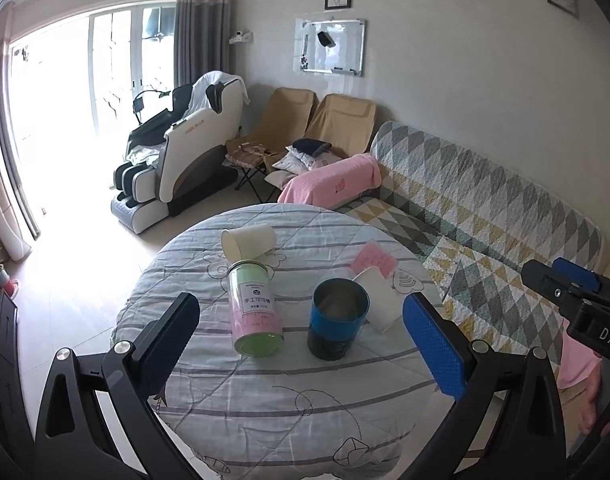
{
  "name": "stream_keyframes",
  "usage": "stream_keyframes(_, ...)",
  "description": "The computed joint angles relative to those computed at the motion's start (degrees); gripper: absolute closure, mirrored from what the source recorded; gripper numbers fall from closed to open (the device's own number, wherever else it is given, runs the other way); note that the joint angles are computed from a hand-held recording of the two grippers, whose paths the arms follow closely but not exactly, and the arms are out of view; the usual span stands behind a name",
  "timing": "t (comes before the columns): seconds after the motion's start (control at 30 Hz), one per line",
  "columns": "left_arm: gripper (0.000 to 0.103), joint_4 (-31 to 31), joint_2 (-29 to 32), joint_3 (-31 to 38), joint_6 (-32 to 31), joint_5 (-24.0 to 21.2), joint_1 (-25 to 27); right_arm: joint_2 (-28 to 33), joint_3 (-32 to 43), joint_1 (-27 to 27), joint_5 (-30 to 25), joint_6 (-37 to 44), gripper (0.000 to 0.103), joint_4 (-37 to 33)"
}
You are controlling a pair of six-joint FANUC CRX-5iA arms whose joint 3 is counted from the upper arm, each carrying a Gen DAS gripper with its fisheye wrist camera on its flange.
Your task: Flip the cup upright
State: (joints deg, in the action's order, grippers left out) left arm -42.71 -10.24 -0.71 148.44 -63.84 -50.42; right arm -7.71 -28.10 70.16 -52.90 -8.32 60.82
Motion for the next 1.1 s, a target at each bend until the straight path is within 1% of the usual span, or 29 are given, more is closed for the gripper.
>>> stream_keyframes(0.43, 0.0, 0.5, -0.3, -0.5, -0.9, 0.6, 0.7, 0.4, 0.5, 0.1, -0.4, 0.5, 0.024, -1.2)
stream_keyframes(0.53, 0.0, 0.2, 0.0, -0.2, -1.0, -0.2, 0.6, 0.4, 0.4, 0.5, -0.8, 0.0, 0.023, -1.1)
stream_keyframes(0.63, 0.0, 0.7, -0.3, -0.8, -1.7, 0.6, 1.0, 0.4, 0.2, 0.3, -0.3, -0.6, 0.023, -1.0)
stream_keyframes(1.1, 0.0, 0.6, -0.2, -0.6, -2.9, 1.1, 0.8, 0.3, 0.5, 0.8, -2.4, -1.8, 0.023, -1.9)
